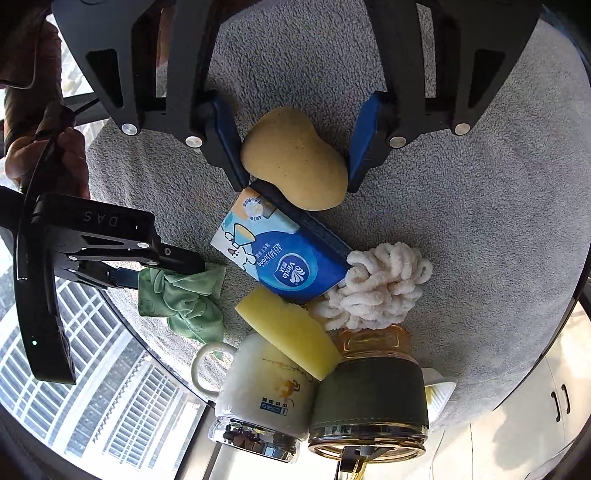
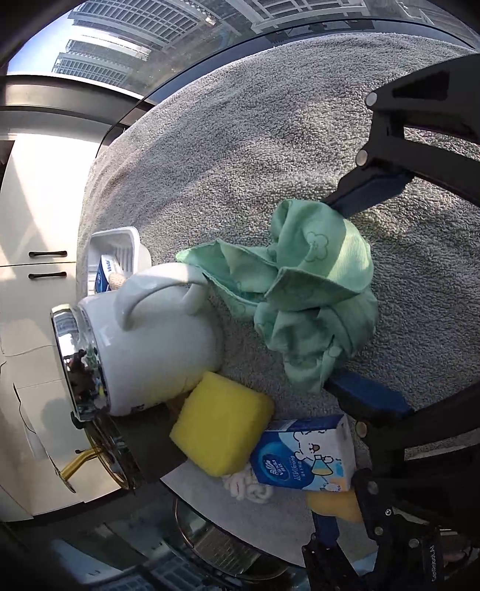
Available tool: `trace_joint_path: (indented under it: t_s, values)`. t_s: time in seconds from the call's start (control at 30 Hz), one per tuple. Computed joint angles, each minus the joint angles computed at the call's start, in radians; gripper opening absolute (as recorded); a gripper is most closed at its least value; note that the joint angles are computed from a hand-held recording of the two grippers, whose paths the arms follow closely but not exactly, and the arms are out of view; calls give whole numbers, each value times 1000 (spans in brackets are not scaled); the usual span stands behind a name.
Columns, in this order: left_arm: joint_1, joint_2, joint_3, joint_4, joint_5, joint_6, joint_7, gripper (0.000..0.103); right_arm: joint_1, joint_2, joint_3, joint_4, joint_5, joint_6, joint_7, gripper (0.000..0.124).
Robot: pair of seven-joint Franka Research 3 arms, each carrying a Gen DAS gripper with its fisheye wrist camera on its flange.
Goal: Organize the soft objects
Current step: 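Grasp the gourd-shaped sponge with the left tool while the right tool grasps the green cloth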
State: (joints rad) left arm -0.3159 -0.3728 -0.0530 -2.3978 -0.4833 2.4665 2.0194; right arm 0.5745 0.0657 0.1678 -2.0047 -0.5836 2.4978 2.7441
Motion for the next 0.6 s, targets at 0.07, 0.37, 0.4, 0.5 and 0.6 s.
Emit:
trace_joint_path:
  t_s: [0.07, 0.37, 0.4, 0.5, 0.6]
  values:
    - [-2, 4, 9, 4, -18, -3, 8, 48, 1, 6, 0, 5, 7, 2, -5, 65]
    - [14, -67, 38, -35, -39, 10, 44, 44, -6, -50, 14, -49, -13, 25, 38, 47]
    - [15, -73, 40, -38, -37, 14, 43, 44, -7, -60, 19, -55, -24, 23, 45, 47]
    - [19, -81, 47, -41, -24, 20, 36, 44, -14, -86, 34, -70, -39, 8, 61, 47]
    - [34, -70, 44, -35, 6, 29, 6, 44, -24, -108, 47, -84, -43, -1, 73, 47]
